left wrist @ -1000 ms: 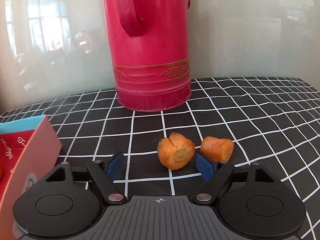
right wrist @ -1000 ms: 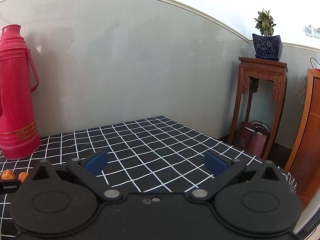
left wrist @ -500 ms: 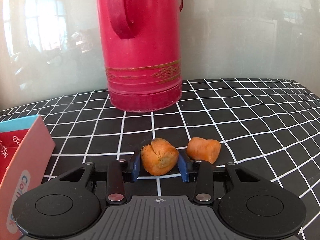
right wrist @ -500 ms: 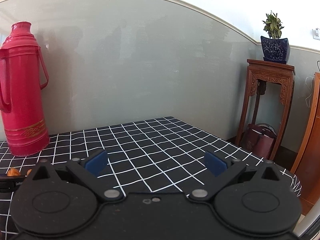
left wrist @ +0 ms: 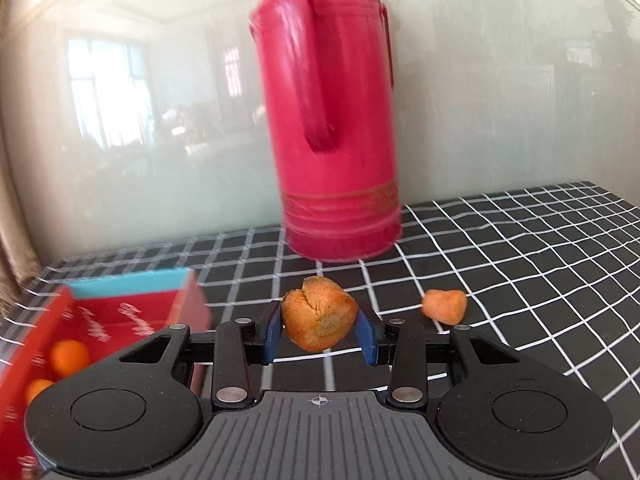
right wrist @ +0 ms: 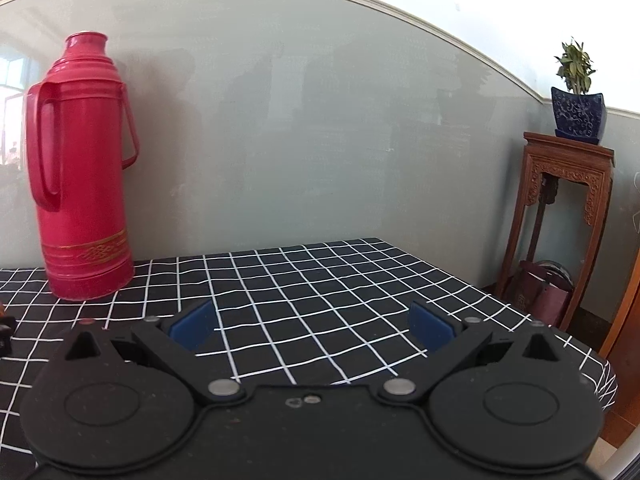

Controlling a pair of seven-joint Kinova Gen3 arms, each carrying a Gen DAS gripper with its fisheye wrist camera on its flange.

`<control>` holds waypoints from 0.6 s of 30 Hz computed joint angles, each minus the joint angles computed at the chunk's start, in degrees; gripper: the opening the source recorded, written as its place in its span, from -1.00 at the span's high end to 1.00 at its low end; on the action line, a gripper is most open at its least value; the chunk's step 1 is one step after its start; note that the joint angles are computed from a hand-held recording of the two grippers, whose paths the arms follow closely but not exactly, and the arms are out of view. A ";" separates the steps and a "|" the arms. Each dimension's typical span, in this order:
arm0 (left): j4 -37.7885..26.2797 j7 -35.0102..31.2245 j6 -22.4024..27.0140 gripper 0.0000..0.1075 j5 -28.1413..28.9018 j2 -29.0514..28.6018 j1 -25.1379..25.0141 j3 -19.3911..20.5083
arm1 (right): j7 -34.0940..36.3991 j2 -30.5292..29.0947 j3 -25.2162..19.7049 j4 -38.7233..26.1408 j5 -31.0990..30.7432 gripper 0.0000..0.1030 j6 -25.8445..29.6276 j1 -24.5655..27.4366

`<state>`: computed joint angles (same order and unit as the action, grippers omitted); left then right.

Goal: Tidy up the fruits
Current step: 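Carry the fruit chunk with the left gripper into the box and open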

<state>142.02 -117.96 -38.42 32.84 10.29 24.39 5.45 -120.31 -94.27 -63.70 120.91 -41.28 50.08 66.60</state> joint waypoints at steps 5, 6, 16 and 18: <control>4.48 -0.44 -3.12 0.26 0.80 -4.48 -2.35 -0.34 | 0.45 -0.73 0.05 -0.86 0.18 -0.89 -0.02 -0.78; 4.93 -0.56 -2.70 0.26 1.15 -5.40 -3.32 -0.59 | 0.47 -0.89 0.07 -1.14 0.22 -0.89 0.11 -0.83; 2.63 -4.32 6.92 0.26 7.01 -5.65 -14.69 -4.86 | 2.41 -1.21 -0.79 -3.24 -1.01 -0.89 -0.54 -1.32; 2.31 -3.88 8.23 0.26 7.15 -5.21 -16.21 -5.56 | 2.71 -1.46 -0.90 -3.76 -1.28 -0.89 -0.66 -1.34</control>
<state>144.33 -121.84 -30.20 39.99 5.08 8.19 -0.12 -117.60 -95.73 -64.60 117.15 -42.57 49.43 65.26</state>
